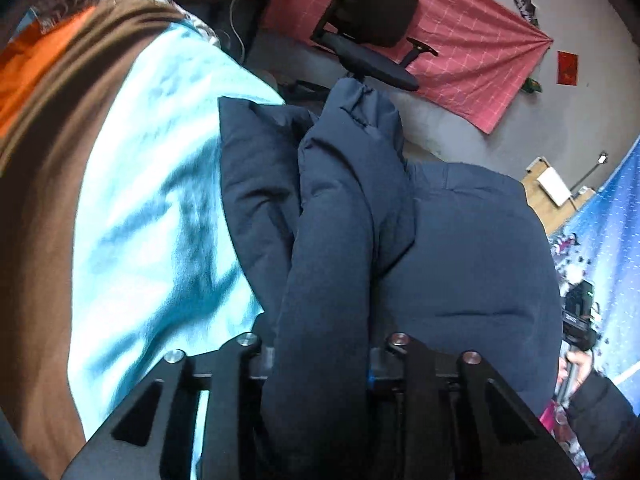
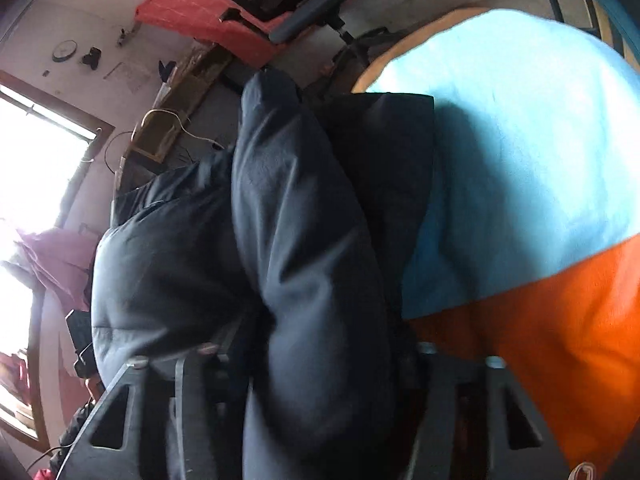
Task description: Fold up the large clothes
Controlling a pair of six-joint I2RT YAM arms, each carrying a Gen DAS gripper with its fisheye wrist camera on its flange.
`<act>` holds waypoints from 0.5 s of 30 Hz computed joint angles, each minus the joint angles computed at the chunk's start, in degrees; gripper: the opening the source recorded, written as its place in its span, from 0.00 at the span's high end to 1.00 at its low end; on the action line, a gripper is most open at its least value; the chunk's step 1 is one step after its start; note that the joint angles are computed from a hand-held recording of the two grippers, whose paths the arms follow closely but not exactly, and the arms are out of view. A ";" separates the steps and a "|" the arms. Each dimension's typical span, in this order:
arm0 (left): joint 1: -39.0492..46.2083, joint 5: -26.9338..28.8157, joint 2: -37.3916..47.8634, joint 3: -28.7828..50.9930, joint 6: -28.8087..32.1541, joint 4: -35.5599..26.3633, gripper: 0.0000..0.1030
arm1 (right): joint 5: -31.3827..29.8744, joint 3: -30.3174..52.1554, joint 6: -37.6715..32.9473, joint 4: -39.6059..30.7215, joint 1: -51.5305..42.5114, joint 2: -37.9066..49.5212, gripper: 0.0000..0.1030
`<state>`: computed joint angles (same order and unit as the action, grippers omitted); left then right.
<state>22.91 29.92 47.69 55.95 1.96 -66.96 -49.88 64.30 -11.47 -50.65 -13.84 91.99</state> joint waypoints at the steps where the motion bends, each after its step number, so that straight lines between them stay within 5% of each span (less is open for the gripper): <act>1: -2.87 -2.45 -1.01 0.35 -2.69 0.51 0.84 | -0.22 -0.68 0.94 0.30 -0.44 -1.35 0.70; 5: -9.74 -8.02 -4.79 2.78 -8.01 -1.10 0.88 | 1.91 -0.03 4.26 -0.36 0.93 -6.78 0.81; 15: -26.47 -19.82 -7.03 16.94 -19.51 -8.69 0.89 | 0.18 9.11 4.08 -11.01 4.03 -16.46 0.84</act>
<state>-3.56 10.10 40.67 72.89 -17.55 -75.65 -49.70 73.41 -7.39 -61.66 -9.82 75.54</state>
